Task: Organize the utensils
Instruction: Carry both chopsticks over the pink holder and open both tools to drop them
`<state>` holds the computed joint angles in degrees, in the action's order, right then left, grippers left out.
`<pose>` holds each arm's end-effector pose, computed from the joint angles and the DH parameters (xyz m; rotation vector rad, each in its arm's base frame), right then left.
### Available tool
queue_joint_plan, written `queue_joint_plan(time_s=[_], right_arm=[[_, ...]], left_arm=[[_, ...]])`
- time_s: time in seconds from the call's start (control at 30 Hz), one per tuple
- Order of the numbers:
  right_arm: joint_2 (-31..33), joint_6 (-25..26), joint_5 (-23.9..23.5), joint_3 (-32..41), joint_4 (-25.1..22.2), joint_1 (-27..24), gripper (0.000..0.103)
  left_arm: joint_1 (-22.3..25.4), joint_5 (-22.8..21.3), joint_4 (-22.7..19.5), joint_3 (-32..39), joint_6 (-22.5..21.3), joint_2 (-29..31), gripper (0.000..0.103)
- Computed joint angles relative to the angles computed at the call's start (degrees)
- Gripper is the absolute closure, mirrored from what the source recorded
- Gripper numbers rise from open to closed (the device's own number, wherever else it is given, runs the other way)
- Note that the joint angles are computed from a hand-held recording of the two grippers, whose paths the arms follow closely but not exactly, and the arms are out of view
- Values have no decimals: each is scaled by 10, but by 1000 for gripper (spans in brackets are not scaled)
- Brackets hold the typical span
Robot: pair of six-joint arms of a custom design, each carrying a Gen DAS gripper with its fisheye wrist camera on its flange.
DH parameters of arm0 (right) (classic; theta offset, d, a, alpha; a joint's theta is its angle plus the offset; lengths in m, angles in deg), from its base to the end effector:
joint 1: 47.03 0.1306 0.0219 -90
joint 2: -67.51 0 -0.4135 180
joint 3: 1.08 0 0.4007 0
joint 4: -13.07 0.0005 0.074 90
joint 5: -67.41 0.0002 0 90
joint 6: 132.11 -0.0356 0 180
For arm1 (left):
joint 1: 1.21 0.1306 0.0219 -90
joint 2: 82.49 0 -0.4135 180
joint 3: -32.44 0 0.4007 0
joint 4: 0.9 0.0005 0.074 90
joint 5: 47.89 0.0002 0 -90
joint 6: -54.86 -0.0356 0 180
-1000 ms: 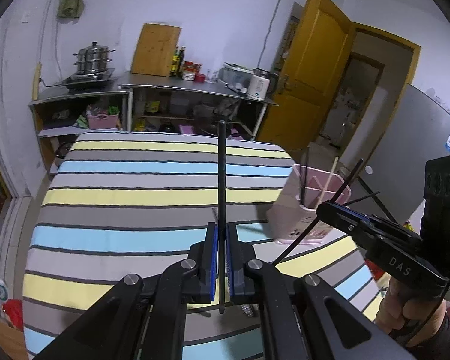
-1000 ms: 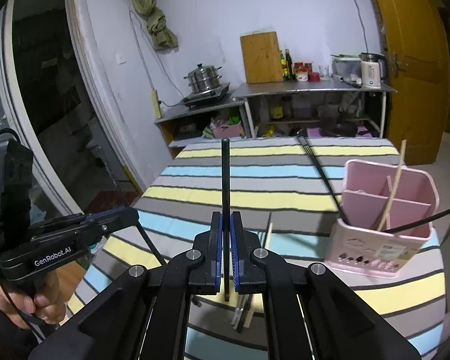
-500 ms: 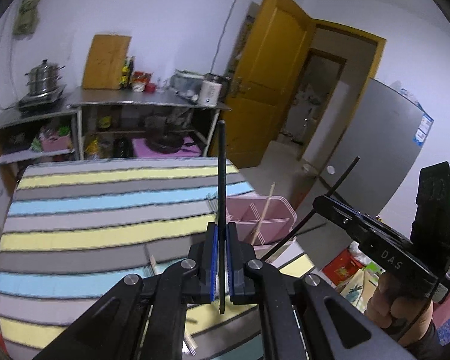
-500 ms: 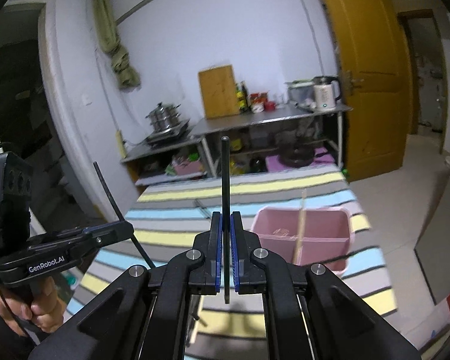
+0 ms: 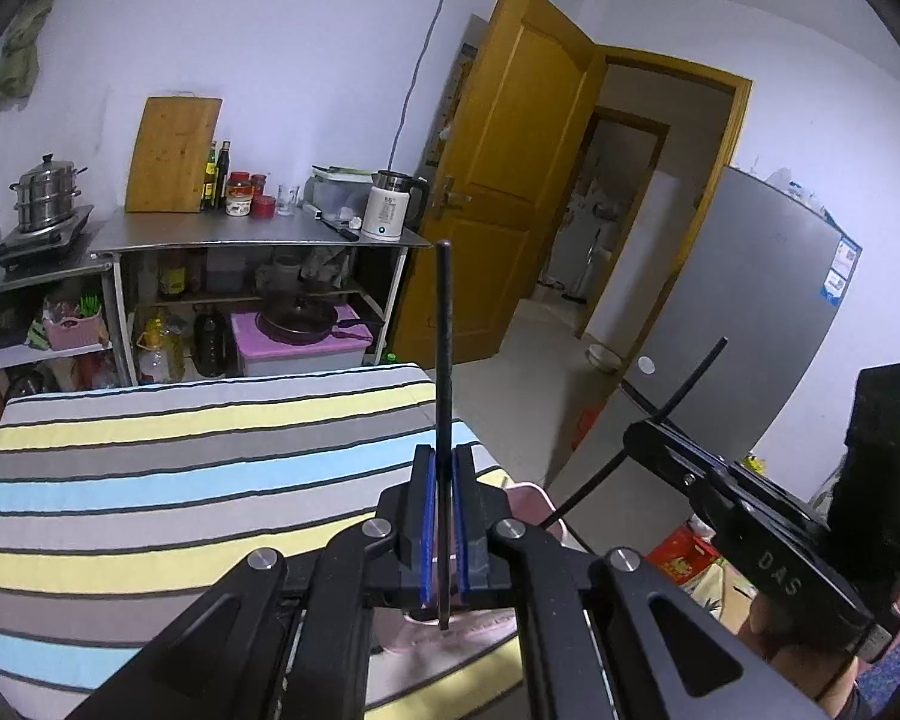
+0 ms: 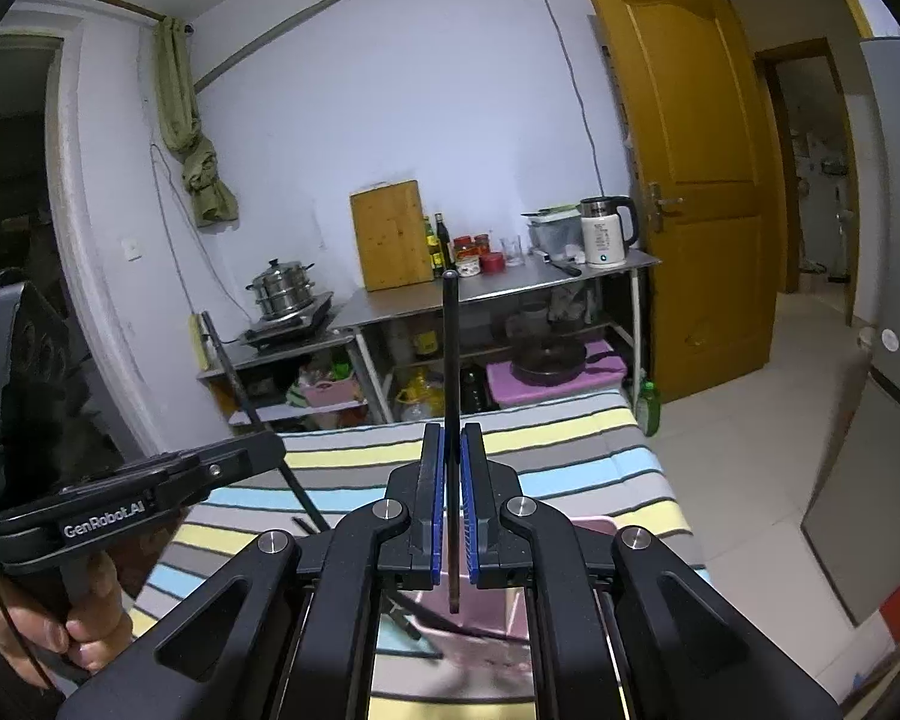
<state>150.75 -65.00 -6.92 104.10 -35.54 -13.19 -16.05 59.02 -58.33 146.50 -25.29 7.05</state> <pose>0.3724 0.2375 0.6422 -0.0222 2.0351 0.3487 0.4552 -0.1318 0.6515 0.2690 2.1542 -0.5659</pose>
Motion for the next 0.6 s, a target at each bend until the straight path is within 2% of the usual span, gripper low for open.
queue_joint_plan(time_s=[0.33, 0.6], right_arm=[[13, -9, -14, -23, -9, -14, 98], [18, -9, -19, -37, -27, -11, 98]], left_arm=[[-10, -11, 35, -24, -2, 25, 98], [-21, -30, 44, -61, -24, 27, 98]])
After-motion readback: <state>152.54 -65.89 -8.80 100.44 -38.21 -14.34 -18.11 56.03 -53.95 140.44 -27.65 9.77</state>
